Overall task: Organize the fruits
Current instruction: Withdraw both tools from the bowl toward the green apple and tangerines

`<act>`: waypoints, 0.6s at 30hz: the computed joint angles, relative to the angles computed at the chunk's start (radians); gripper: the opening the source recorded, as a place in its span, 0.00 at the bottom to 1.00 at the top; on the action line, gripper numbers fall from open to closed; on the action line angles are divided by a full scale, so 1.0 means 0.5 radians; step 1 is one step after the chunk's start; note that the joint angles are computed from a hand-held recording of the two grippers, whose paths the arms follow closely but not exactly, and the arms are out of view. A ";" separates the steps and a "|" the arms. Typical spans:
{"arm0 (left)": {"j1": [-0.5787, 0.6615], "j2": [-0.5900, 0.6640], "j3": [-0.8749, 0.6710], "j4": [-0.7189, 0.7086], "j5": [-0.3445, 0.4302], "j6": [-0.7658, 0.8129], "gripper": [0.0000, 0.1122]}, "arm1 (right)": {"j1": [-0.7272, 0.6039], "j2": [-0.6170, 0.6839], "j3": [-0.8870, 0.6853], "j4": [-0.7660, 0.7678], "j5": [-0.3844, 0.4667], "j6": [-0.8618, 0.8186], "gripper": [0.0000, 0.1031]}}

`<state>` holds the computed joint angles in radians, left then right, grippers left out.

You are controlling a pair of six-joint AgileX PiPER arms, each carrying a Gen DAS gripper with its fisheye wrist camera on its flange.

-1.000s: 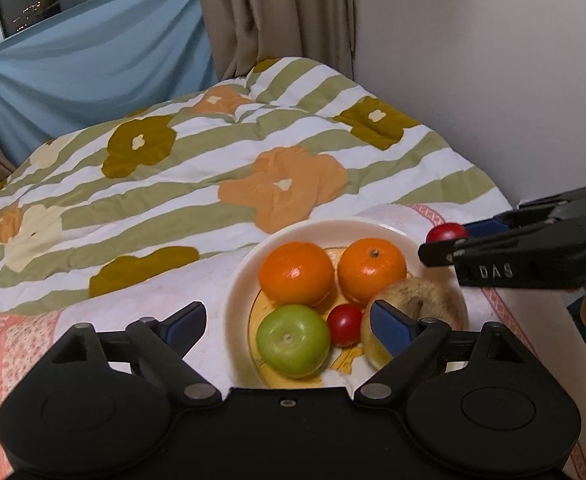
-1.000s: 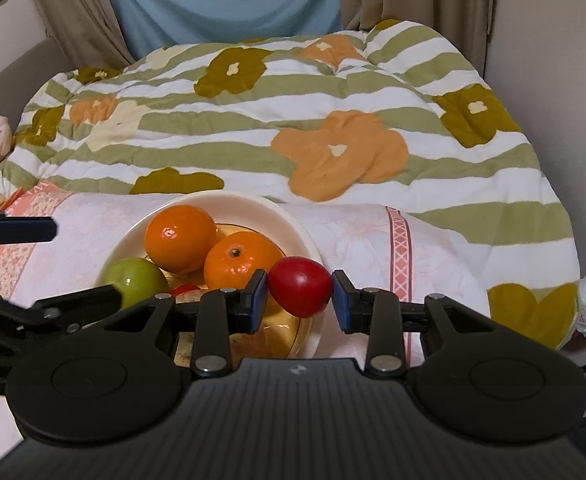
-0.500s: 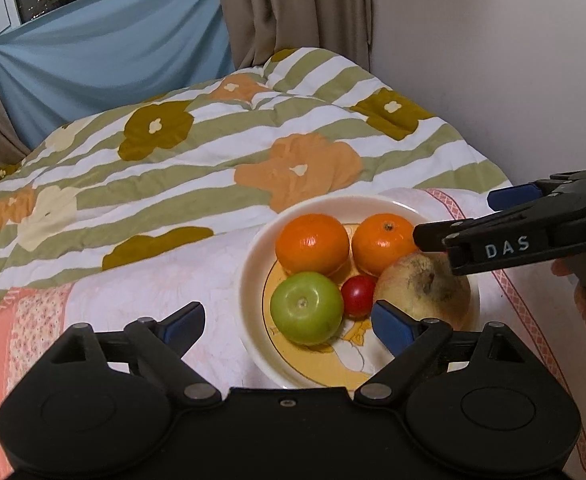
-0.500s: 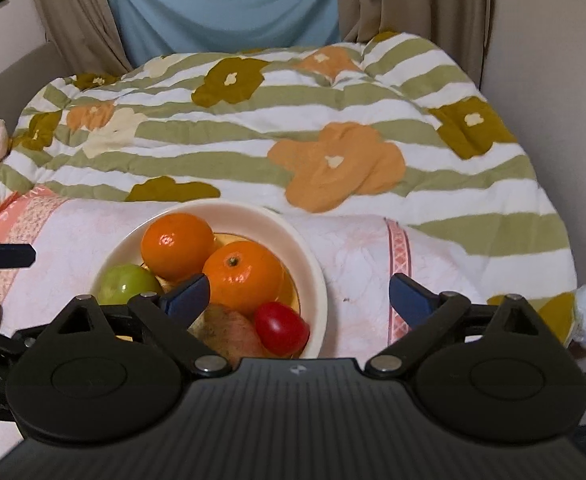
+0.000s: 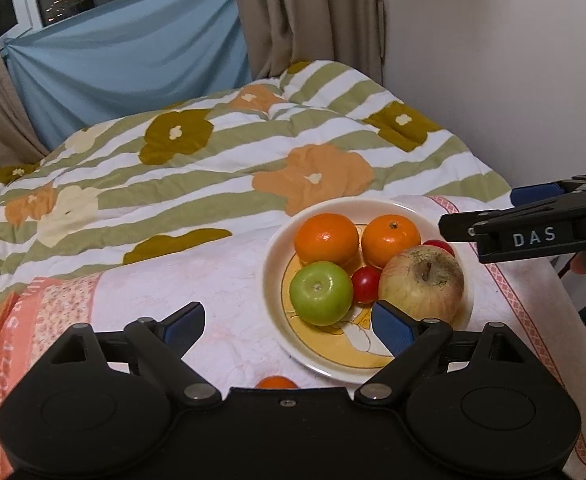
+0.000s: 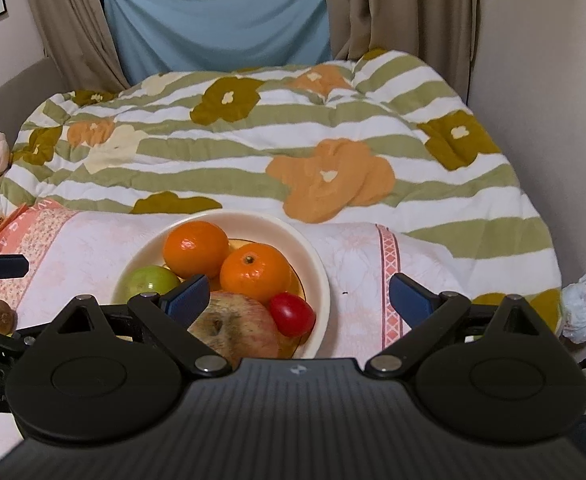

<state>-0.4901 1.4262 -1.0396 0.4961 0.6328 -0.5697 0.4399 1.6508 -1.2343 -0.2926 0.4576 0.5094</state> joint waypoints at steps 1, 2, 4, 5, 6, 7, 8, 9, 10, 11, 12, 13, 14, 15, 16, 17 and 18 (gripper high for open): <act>-0.007 -0.037 0.019 0.008 0.009 -0.015 0.83 | 0.022 -0.029 0.010 -0.050 0.019 0.055 1.00; -0.019 -0.086 0.046 0.029 0.022 -0.044 0.83 | 0.051 -0.062 0.023 -0.115 0.043 0.125 1.00; -0.049 -0.163 0.083 0.077 0.058 -0.108 0.83 | 0.121 -0.120 0.037 -0.294 0.112 0.308 1.00; -0.066 -0.210 0.105 0.096 0.078 -0.131 0.83 | 0.168 -0.152 0.044 -0.397 0.163 0.414 1.00; -0.085 -0.264 0.132 0.117 0.096 -0.159 0.83 | 0.207 -0.179 0.051 -0.473 0.206 0.488 1.00; -0.101 -0.305 0.152 0.132 0.110 -0.182 0.84 | 0.248 -0.204 0.058 -0.545 0.246 0.558 1.00; -0.122 -0.368 0.184 0.150 0.132 -0.207 0.86 | 0.291 -0.232 0.068 -0.611 0.287 0.623 1.00; -0.149 -0.417 0.209 0.184 0.158 -0.246 0.88 | 0.337 -0.260 0.075 -0.671 0.328 0.685 1.00; -0.188 -0.467 0.236 0.242 0.197 -0.306 0.90 | 0.368 -0.289 0.091 -0.709 0.354 0.726 1.00; -0.226 -0.508 0.258 0.300 0.237 -0.360 0.92 | 0.403 -0.316 0.105 -0.749 0.383 0.776 1.00; -0.268 -0.555 0.282 0.359 0.286 -0.415 0.92 | 0.441 -0.341 0.115 -0.786 0.424 0.831 1.00; -0.300 -0.594 0.304 0.392 0.325 -0.448 0.92 | 0.475 -0.358 0.116 -0.805 0.462 0.871 1.00; -0.313 -0.637 0.322 0.397 0.355 -0.453 0.92 | 0.507 -0.374 0.114 -0.817 0.500 0.907 1.00; -0.311 -0.681 0.342 0.379 0.372 -0.439 0.92 | 0.550 -0.392 0.110 -0.837 0.547 0.960 1.00; -0.302 -0.722 0.363 0.356 0.379 -0.417 0.92 | 0.585 -0.404 0.111 -0.857 0.583 1.006 1.00; -0.282 -0.768 0.382 0.318 0.389 -0.376 0.92 | 0.630 -0.417 0.109 -0.882 0.627 1.059 1.00; -0.264 -0.805 0.396 0.287 0.400 -0.336 0.92 | 0.676 -0.427 0.103 -0.898 0.672 1.101 1.00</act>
